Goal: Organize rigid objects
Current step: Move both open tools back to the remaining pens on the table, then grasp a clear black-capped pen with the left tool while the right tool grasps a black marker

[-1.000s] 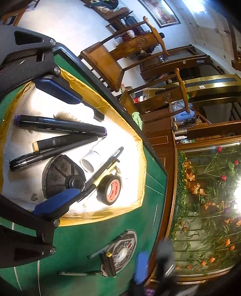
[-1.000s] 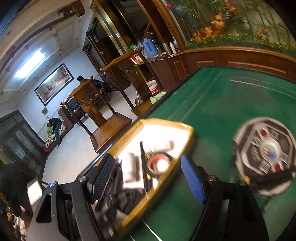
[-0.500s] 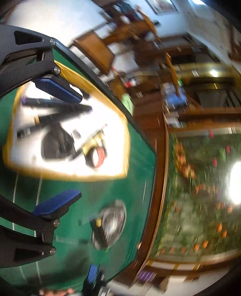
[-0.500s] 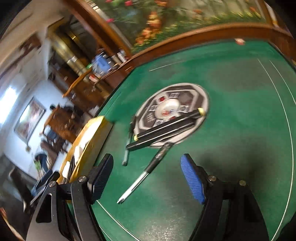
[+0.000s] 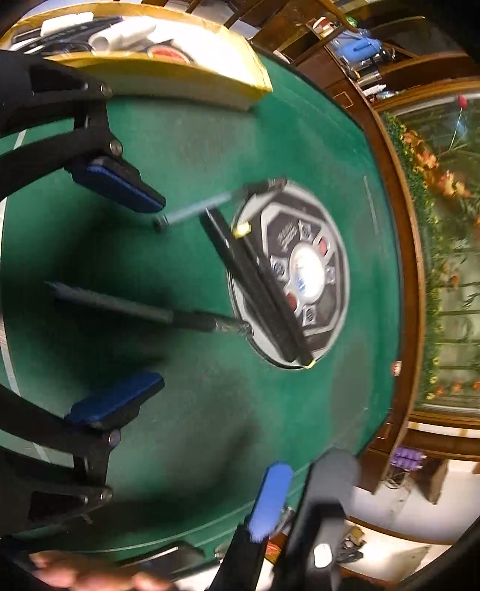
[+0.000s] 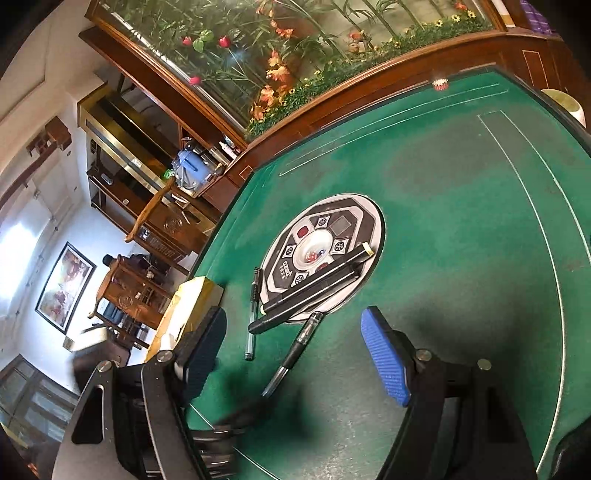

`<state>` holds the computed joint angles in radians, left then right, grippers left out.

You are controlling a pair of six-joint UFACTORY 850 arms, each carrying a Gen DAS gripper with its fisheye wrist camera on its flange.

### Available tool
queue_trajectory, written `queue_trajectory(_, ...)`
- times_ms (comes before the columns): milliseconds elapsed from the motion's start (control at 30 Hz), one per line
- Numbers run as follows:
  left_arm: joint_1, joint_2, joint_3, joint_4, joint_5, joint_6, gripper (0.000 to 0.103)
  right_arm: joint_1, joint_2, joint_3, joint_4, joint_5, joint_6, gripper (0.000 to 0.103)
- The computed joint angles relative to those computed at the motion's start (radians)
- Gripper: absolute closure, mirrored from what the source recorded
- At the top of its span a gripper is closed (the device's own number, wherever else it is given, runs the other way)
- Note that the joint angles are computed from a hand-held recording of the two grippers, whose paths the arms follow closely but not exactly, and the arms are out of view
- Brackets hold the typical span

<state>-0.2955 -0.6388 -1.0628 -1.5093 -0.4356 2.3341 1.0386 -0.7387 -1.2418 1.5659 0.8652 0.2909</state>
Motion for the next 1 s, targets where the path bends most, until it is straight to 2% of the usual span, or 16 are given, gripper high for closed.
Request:
queue_trajectory(33,-0.011,-0.007,-0.004,-0.006,0.021,-0.001,0.028,-0.001,0.002,0.004,-0.009,-0.003,0.007,0.028)
queue_trajectory(67,-0.012,-0.014,-0.012,0.012,0.03,-0.02,0.041,-0.001,0.005,0.009,-0.017,-0.004,0.012,0.028)
queue_trajectory(100,-0.007,-0.021,-0.021,0.037,-0.003,-0.058,0.055,-0.003,0.005,0.008,-0.013,-0.005,0.004,0.028)
queue_trajectory(133,-0.001,-0.023,-0.025,0.047,-0.009,-0.073,0.059,-0.003,0.005,0.007,-0.002,-0.005,-0.009,0.028)
queue_trajectory(200,0.007,-0.022,-0.024,0.039,-0.018,-0.06,0.086,-0.002,0.006,0.008,0.012,0.0,-0.024,0.028)
queue_trajectory(233,0.015,-0.02,-0.02,0.039,-0.021,-0.051,0.091,-0.002,0.006,0.007,0.02,0.002,-0.033,0.028)
queue_trajectory(300,0.036,-0.007,0.004,0.034,-0.025,-0.022,0.095,-0.004,0.003,0.002,0.036,-0.002,-0.059,0.028)
queue_trajectory(433,0.105,0.006,0.033,0.034,-0.053,-0.001,0.095,-0.019,-0.01,-0.019,0.051,-0.028,-0.151,0.028)
queue_trajectory(500,0.14,0.002,0.026,0.091,-0.065,-0.062,0.095,-0.033,-0.023,-0.046,0.083,-0.052,-0.25,0.028)
queue_trajectory(567,0.165,0.007,0.038,0.063,-0.064,-0.016,0.095,-0.054,-0.027,-0.072,0.115,-0.085,-0.372,0.028)
queue_trajectory(633,0.188,0.001,0.031,0.084,-0.078,-0.041,0.095,-0.084,-0.036,-0.107,0.184,-0.099,-0.519,0.028)
queue_trajectory(767,0.204,-0.008,0.028,0.068,-0.103,-0.049,0.095,-0.181,-0.079,-0.19,0.292,-0.199,-0.833,0.031)
queue_trajectory(833,0.211,-0.005,0.037,0.045,-0.113,-0.021,0.095,-0.221,-0.101,-0.21,0.308,-0.258,-0.904,0.034)
queue_trajectory(900,0.213,-0.005,0.039,0.033,-0.115,-0.014,0.095,-0.252,-0.129,-0.237,0.397,-0.298,-1.024,0.037)
queue_trajectory(967,0.216,-0.004,0.041,0.032,-0.118,-0.011,0.095,-0.266,-0.13,-0.223,0.423,-0.348,-1.028,0.038)
queue_trajectory(1000,0.217,-0.005,0.04,0.033,-0.122,-0.011,0.095,-0.269,-0.125,-0.203,0.373,-0.385,-0.981,0.038)
